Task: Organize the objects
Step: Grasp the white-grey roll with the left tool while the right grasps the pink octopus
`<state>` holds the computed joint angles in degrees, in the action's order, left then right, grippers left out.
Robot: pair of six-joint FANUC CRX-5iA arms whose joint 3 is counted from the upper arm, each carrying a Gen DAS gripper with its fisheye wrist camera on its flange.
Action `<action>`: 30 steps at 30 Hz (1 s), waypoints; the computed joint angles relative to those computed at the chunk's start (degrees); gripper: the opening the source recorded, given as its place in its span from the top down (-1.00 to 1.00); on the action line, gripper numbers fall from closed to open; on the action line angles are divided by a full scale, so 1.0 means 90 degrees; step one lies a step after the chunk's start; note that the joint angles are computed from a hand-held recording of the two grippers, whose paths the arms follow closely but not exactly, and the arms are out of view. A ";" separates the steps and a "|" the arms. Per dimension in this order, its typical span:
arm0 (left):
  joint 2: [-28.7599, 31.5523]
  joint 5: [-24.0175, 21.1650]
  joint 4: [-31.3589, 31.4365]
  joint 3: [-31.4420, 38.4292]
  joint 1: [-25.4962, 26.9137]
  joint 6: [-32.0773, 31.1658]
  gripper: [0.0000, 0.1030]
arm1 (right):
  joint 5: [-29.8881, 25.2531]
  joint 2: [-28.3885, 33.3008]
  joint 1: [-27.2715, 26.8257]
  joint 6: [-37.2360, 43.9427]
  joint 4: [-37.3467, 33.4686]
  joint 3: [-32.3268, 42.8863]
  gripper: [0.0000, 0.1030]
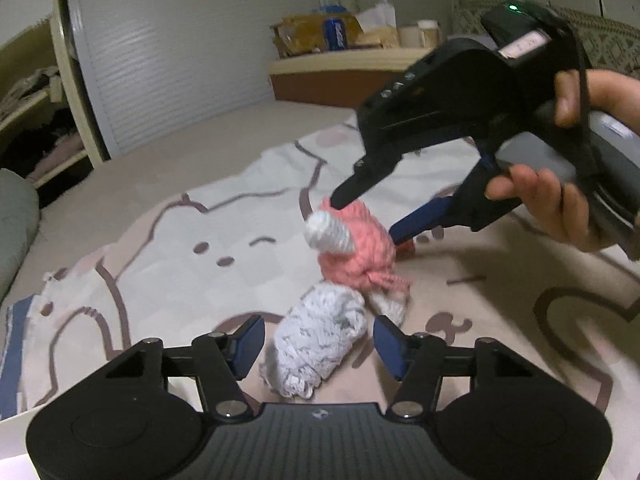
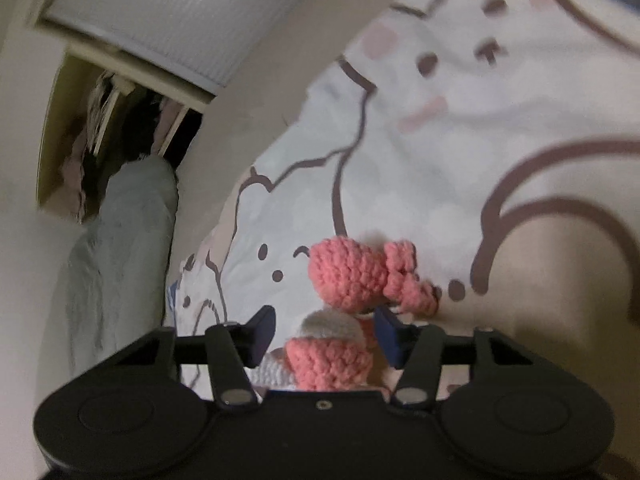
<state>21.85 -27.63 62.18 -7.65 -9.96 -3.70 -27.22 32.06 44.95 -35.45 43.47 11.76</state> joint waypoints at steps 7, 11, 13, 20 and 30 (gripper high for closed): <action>0.0187 0.0084 -0.0408 0.0199 -0.0056 0.0236 -0.18 | 0.0561 0.0248 -0.0151 -0.1135 0.0506 -0.0161 -0.06; 0.0260 0.0143 -0.0309 0.0259 -0.0096 0.0228 -0.19 | 0.1090 0.0231 -0.0340 -0.2136 0.1502 -0.0521 0.05; 0.0314 0.0176 -0.0323 0.0315 -0.0104 0.0306 -0.19 | 0.1263 0.0193 -0.0410 -0.2394 0.1929 -0.0645 0.20; 0.0423 0.0043 -0.1074 0.0589 -0.0056 0.0965 -0.18 | 0.0714 0.0255 -0.0189 -0.0557 0.0875 -0.0174 0.23; 0.0502 -0.1171 -0.3295 0.1560 0.0176 0.2593 0.01 | 0.0210 0.0208 -0.0080 0.0608 0.0559 0.0076 0.24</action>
